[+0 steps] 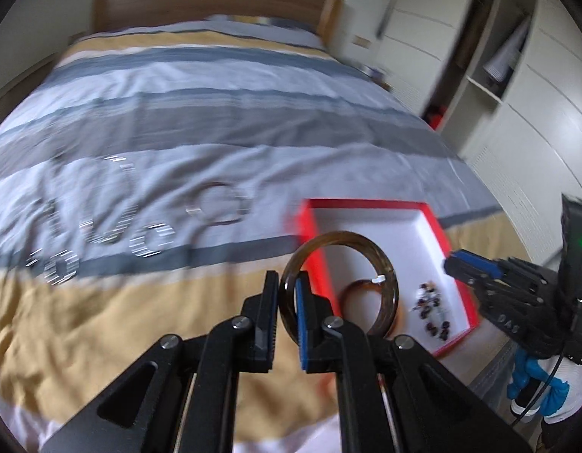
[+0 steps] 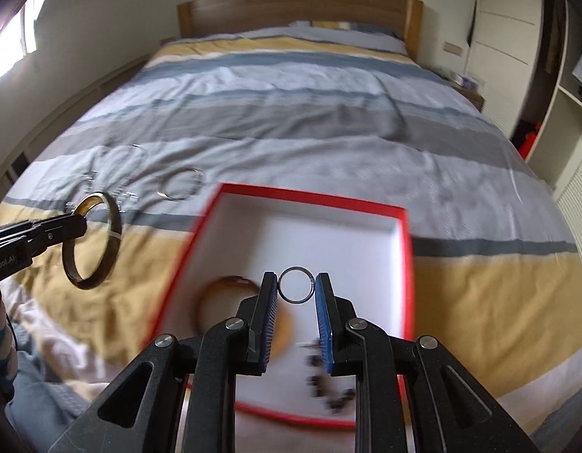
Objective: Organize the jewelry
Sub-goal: 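Lift both held items and carry them over the red box, then lower the items into the box and open both tools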
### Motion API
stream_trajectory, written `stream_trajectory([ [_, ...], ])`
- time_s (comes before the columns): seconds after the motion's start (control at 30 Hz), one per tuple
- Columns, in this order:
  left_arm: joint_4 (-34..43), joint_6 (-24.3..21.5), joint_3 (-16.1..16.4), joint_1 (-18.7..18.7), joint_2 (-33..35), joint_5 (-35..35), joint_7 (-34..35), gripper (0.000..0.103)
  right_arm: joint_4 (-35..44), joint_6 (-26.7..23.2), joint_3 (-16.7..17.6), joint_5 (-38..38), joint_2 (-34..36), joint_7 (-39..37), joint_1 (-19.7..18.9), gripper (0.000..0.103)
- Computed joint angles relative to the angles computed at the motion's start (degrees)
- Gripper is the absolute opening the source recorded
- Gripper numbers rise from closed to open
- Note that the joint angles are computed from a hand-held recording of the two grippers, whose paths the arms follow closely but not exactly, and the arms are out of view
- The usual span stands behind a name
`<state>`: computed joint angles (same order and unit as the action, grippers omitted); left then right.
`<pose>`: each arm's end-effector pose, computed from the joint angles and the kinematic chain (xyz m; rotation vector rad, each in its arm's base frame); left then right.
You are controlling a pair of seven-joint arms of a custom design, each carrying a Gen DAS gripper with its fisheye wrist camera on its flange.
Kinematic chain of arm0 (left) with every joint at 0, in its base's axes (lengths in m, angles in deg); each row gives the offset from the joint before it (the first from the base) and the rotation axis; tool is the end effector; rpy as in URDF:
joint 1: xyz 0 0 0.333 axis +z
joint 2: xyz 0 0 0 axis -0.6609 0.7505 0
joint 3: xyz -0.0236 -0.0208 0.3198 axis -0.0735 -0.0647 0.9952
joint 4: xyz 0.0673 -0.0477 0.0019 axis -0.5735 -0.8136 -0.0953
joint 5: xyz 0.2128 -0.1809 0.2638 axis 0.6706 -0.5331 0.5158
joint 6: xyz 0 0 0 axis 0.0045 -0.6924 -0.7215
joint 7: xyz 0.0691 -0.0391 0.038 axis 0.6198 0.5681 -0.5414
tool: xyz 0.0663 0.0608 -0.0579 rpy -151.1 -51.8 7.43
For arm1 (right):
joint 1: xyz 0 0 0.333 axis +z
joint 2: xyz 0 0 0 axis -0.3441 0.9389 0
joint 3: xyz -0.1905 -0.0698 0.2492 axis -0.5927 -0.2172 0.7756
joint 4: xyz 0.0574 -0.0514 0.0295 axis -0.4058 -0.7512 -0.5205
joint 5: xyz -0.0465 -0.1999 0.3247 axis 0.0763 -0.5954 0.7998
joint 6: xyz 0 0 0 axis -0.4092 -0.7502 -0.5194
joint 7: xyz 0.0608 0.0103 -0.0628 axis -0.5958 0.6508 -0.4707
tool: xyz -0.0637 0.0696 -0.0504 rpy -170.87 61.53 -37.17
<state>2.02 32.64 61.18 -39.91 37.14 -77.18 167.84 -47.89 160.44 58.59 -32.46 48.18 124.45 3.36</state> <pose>0.7186 -0.1400 0.6056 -1.1231 2.6691 -1.0875 0.5823 0.2648 0.5795 -1.4179 2.2572 -0.7051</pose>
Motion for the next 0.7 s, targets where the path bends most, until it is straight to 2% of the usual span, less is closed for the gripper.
stream_trajectory([
  [0.23, 3.64, 1.67, -0.57, -7.02, 4.97, 5.44, -0.24, 0.008, -5.36, 2.8, -0.83, 4.12, -1.04, -2.37, -2.99, 0.02],
  [0.43, 5.45, 3.3, -0.37, -9.37, 7.97, 8.8, -0.45, 0.008, -7.08, 4.14, -0.95, 5.7, -0.68, -4.35, -4.05, 0.02],
  [0.7, 6.43, 4.88, -0.62, -10.34, 10.02, 10.81, 0.01, 0.008, -7.31, 4.01, -1.19, 6.27, 0.59, -6.59, -4.08, 0.02],
])
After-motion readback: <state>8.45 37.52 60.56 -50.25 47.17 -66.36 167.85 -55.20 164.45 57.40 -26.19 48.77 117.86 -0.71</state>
